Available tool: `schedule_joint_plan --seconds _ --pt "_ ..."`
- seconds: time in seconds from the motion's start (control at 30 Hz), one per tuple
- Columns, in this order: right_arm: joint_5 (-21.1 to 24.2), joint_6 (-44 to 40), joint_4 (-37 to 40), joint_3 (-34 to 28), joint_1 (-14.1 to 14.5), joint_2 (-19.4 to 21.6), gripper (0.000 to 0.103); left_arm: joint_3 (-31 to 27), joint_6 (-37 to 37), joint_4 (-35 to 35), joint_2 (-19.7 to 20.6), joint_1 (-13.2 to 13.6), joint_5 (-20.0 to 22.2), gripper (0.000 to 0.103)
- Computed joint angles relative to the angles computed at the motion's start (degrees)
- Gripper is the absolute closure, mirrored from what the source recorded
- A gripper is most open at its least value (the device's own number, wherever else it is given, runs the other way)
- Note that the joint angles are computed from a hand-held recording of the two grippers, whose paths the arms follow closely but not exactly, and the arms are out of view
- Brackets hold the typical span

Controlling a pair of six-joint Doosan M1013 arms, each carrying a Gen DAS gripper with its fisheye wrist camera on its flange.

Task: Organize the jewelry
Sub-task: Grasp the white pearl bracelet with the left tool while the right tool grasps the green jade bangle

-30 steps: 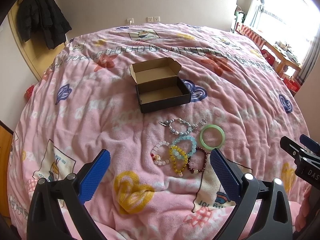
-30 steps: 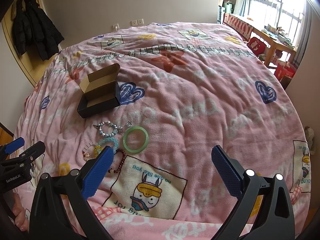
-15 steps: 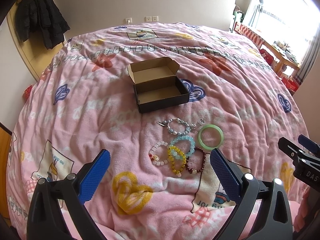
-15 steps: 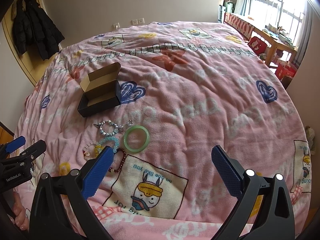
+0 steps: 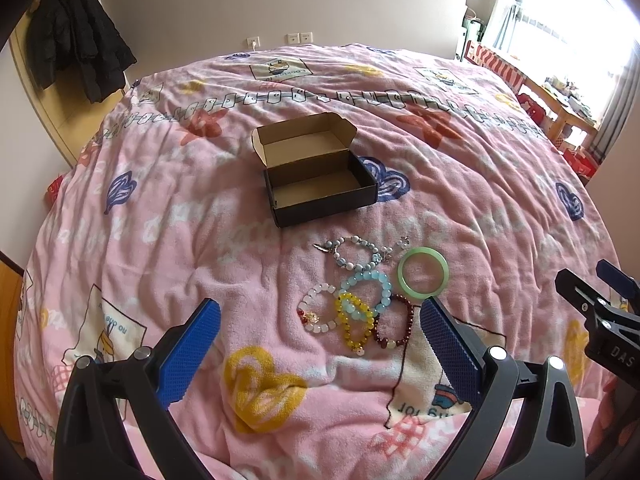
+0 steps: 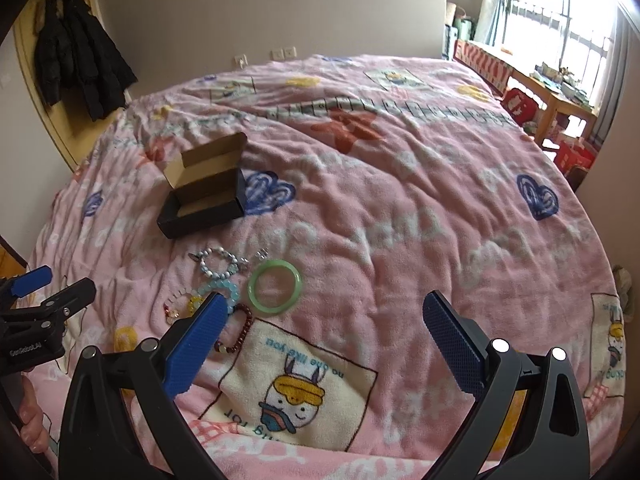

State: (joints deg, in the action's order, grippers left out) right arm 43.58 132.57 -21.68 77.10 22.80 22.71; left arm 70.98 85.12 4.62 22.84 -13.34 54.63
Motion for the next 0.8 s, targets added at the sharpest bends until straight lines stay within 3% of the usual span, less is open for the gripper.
schedule_joint_plan --seconds 0.2,0.43,0.57,0.6,0.67,0.73,0.8 --pt "3.5 -4.4 4.0 -2.5 -0.6 1.3 0.007 -0.4 0.6 -1.6 0.5 0.5 0.5 0.005" --pt "3.8 -11.4 21.9 -4.0 -4.1 2.5 0.007 -2.1 2.5 -5.9 2.0 2.1 1.9 0.005" --pt "7.1 -17.1 31.0 -6.9 -6.0 5.3 0.008 -3.7 2.4 -6.4 3.8 2.8 4.1 0.007" --pt "8.0 -17.4 31.1 -8.0 -6.1 6.3 0.011 -4.5 2.5 -7.1 4.6 3.0 5.3 0.010" --pt "10.3 -18.5 32.3 -10.1 -6.5 8.1 0.028 -5.5 2.3 -7.8 6.0 3.2 7.2 0.019" --pt "12.8 -20.5 36.6 -11.9 -7.2 10.3 0.042 -7.1 1.7 -8.5 8.1 3.3 10.2 0.038" --pt "14.7 -21.5 39.6 -12.9 -7.8 12.0 0.052 -8.5 1.6 -10.4 10.0 3.7 13.1 0.043"
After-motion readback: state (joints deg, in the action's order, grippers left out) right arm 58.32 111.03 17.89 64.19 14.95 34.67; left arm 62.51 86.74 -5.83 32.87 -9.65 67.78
